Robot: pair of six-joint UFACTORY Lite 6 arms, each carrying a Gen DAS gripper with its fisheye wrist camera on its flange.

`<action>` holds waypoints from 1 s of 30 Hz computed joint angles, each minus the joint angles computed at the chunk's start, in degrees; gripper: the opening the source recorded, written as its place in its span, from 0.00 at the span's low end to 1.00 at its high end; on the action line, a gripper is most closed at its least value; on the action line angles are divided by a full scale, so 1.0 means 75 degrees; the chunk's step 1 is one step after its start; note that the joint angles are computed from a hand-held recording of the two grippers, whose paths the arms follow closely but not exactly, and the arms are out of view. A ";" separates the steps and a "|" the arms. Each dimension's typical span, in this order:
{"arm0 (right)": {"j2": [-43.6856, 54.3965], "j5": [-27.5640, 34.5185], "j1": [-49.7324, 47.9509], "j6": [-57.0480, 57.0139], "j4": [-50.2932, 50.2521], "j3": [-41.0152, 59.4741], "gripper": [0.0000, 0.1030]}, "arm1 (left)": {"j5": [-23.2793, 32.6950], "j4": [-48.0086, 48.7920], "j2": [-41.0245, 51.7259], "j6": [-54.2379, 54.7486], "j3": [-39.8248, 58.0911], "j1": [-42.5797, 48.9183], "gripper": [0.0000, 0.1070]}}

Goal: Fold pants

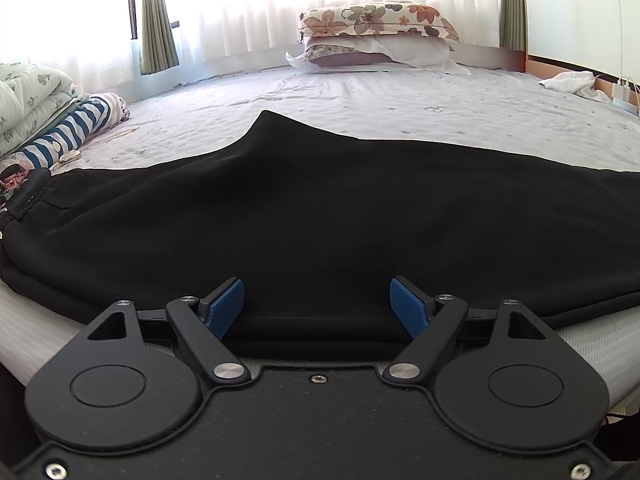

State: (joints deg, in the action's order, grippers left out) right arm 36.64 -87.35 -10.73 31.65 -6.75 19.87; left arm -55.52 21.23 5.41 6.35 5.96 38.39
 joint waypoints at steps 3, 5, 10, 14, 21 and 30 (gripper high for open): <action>-0.0063 0.0193 0.0245 -0.0018 0.0370 0.0045 0.55 | 0.0552 0.0463 -0.0389 -0.0445 0.0097 0.0179 0.75; -0.0115 0.0302 0.0309 0.0222 0.0643 0.0009 0.32 | 0.1178 0.1162 -0.0800 -0.1068 0.0267 0.0477 0.74; -0.0314 0.0553 -0.0026 0.0962 0.0385 -0.0085 0.06 | 0.1652 0.2388 -0.1516 -0.2123 0.0552 0.1152 0.77; -0.1485 0.1795 0.1142 0.0642 0.1759 -0.0181 0.06 | 0.1913 0.3344 -0.1624 -0.2953 0.0951 0.1689 0.77; -0.2689 0.5164 0.4202 -0.1868 0.4195 0.2171 0.06 | 0.1290 0.5341 -0.1440 -0.4448 0.1341 0.3300 0.77; 0.1339 0.8042 0.8275 -0.5262 0.5953 0.8378 0.05 | 0.0517 0.7156 -0.0057 -0.5583 0.2737 0.5371 0.78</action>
